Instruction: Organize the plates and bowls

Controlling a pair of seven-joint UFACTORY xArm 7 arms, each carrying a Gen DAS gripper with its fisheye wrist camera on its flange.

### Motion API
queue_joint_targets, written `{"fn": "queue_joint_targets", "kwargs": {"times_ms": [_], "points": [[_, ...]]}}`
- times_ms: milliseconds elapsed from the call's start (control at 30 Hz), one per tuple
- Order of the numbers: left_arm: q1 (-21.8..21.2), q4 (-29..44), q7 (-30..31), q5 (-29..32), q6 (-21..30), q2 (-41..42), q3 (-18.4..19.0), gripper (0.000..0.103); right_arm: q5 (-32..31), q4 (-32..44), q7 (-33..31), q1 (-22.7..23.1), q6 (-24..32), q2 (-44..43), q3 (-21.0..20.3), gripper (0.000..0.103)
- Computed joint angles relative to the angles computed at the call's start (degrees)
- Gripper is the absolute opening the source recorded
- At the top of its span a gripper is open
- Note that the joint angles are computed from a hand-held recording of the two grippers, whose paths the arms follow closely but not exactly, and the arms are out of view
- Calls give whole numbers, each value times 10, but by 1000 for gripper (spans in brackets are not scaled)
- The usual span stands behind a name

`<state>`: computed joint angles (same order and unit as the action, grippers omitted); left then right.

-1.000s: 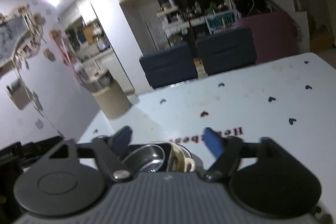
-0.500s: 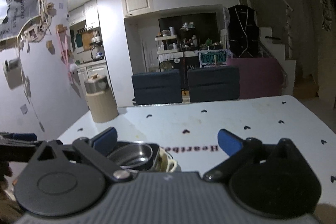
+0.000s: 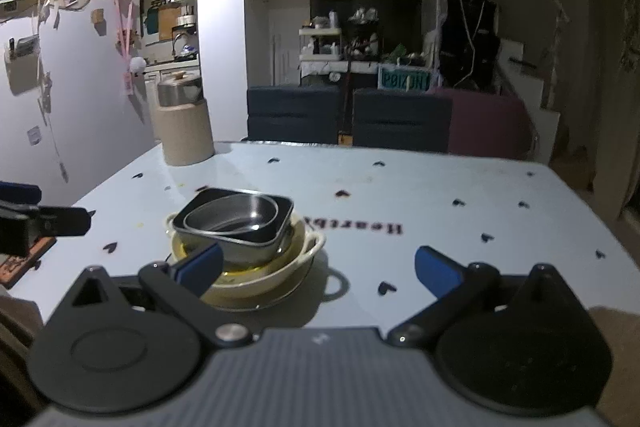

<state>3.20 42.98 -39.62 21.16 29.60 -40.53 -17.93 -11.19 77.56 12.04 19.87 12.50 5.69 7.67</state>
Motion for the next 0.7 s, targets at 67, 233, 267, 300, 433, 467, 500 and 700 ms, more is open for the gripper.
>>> {"fn": "queue_joint_targets", "kwargs": {"times_ms": [67,233,267,300,433,467,500,700], "points": [[-1,-2,-2,-2,4,2,1,103,-23,-4,23,5,-1,0,-7,103],[4,6,-8,3,29,15,-4,103,-22,-14,17,0,1,-5,-2,103],[4,7,-11,5,32,16,-4,103,-20,-14,14,0,4,-5,-1,103],[3,7,-13,7,34,17,-3,103,-19,-12,15,0,8,-5,-1,103],[-3,10,-14,15,43,20,-1,103,-3,-9,6,-3,15,-3,1,103],[-7,9,-12,15,42,20,1,103,1,-9,1,-4,15,-3,2,103],[-9,9,-10,17,41,19,2,103,3,-10,-3,-4,14,-3,3,103],[-8,9,-15,23,44,20,-1,103,8,-9,-9,-2,13,-2,2,103]]}}
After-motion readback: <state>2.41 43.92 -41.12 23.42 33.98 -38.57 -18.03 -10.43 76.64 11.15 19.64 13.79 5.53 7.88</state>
